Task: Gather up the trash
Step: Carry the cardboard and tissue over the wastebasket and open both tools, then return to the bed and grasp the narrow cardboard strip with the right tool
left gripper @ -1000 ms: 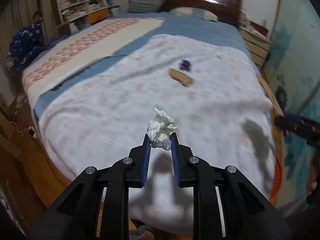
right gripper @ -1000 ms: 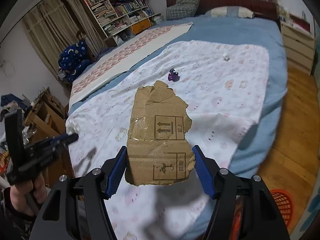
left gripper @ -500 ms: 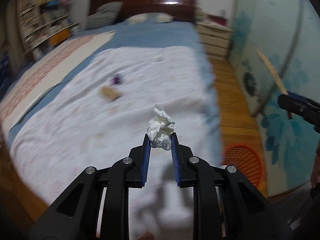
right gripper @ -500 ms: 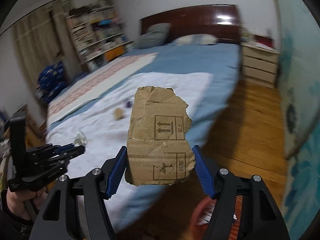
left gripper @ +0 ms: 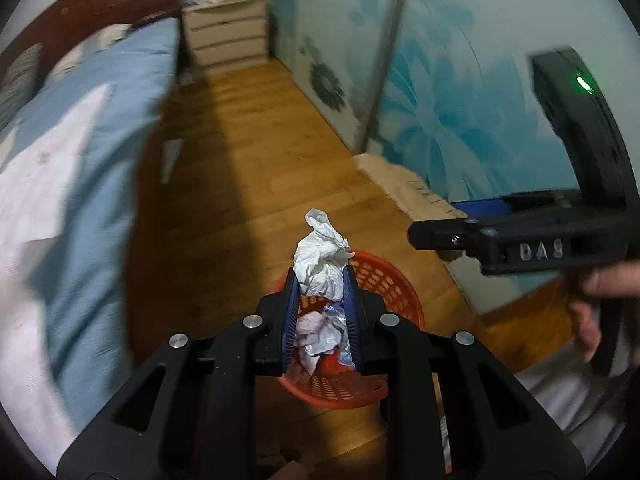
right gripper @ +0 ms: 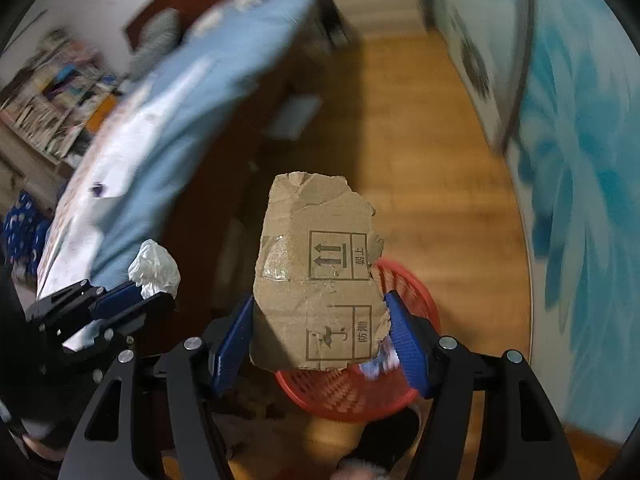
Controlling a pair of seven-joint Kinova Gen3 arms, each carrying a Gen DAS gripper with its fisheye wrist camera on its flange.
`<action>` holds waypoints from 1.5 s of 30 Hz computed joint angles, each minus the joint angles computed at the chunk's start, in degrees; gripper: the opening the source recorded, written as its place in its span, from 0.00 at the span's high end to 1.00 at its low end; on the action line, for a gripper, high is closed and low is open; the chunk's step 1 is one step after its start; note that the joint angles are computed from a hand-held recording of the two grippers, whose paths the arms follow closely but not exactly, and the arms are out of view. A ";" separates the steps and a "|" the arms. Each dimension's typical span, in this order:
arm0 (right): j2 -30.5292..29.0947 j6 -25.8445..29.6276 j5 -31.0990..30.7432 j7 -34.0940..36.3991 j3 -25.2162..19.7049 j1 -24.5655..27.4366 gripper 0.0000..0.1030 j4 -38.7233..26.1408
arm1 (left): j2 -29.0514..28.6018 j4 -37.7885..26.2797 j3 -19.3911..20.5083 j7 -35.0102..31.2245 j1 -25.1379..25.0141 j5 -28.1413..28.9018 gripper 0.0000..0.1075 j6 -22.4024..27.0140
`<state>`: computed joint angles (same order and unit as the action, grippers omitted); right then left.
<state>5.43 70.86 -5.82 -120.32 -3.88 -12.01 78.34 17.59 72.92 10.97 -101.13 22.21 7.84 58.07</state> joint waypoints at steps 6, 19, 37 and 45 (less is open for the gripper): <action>5.87 0.90 -5.08 5.41 0.96 3.46 0.37 4.86 | 6.73 0.02 -1.68 5.96 4.89 -6.14 0.80 3.93; 9.11 -1.06 -6.06 9.04 0.39 3.14 0.35 8.67 | 10.94 -3.30 -2.16 8.45 6.48 -9.66 0.79 6.33; 4.48 -2.29 5.51 -1.45 0.87 -0.89 0.10 -1.62 | 5.52 -4.84 -2.91 6.96 4.00 -9.72 0.19 5.56; 3.12 -11.84 10.78 -1.29 -1.69 -6.34 0.10 -6.93 | -8.86 3.26 -2.78 2.52 -9.35 2.29 0.19 -7.04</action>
